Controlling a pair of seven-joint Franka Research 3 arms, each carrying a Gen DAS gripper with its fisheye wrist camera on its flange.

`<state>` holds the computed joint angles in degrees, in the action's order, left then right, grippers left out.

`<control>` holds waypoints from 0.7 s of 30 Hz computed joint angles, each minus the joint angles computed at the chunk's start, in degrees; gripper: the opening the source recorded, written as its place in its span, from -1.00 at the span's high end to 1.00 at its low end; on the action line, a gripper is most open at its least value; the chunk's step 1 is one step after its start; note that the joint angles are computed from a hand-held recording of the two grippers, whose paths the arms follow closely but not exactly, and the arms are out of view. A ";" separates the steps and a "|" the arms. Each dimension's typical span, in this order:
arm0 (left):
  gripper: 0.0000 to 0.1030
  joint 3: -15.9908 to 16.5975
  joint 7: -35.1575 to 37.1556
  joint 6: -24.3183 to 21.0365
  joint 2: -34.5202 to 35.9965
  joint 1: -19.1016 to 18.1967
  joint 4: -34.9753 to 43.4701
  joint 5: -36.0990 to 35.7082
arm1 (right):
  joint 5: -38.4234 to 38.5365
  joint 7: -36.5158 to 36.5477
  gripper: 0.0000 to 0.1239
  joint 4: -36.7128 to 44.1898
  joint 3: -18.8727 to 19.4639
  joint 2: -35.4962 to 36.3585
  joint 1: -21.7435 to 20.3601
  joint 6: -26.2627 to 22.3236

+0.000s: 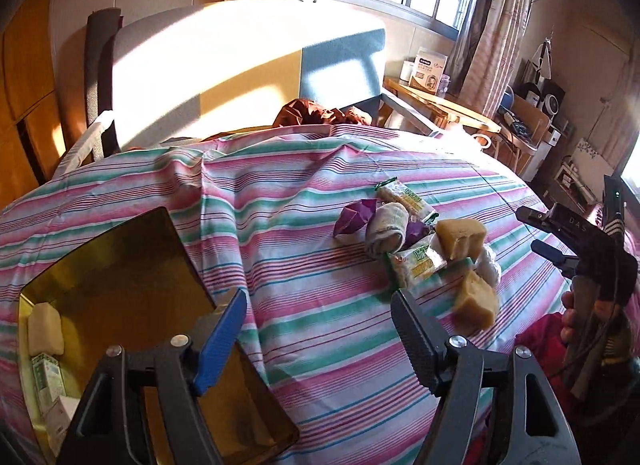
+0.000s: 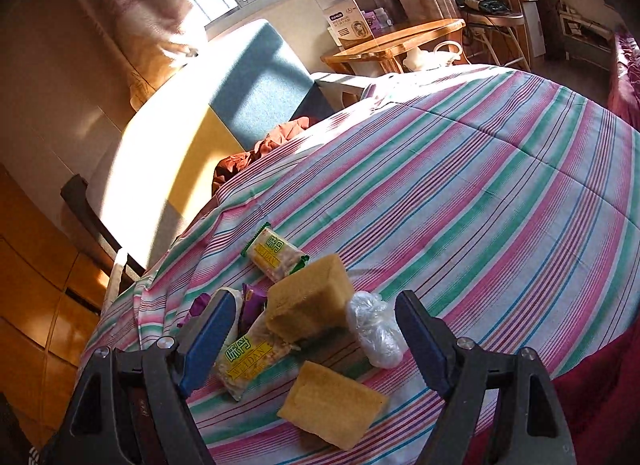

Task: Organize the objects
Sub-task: 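Move both tools back toward the remaining items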

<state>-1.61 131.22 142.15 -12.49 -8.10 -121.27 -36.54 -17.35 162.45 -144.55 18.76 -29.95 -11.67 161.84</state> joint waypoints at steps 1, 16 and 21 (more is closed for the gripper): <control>-0.34 -0.30 -0.65 -0.50 1.47 -0.23 1.49 0.04 | 0.08 -0.21 -0.35 -0.06 -0.19 0.04 0.22 0.33; -0.12 -11.14 -9.33 -8.58 30.01 3.51 31.81 9.78 | 7.83 -7.81 -0.35 -0.68 -3.71 2.85 4.59 5.60; -0.13 -13.80 -9.34 -13.01 37.45 4.10 39.52 14.66 | 11.33 -10.27 -0.35 -1.18 -4.80 3.49 5.73 7.29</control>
<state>-15.41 121.88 129.13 24.96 -4.00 -81.75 -21.88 -6.01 152.17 -145.73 13.96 -26.46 -5.94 169.13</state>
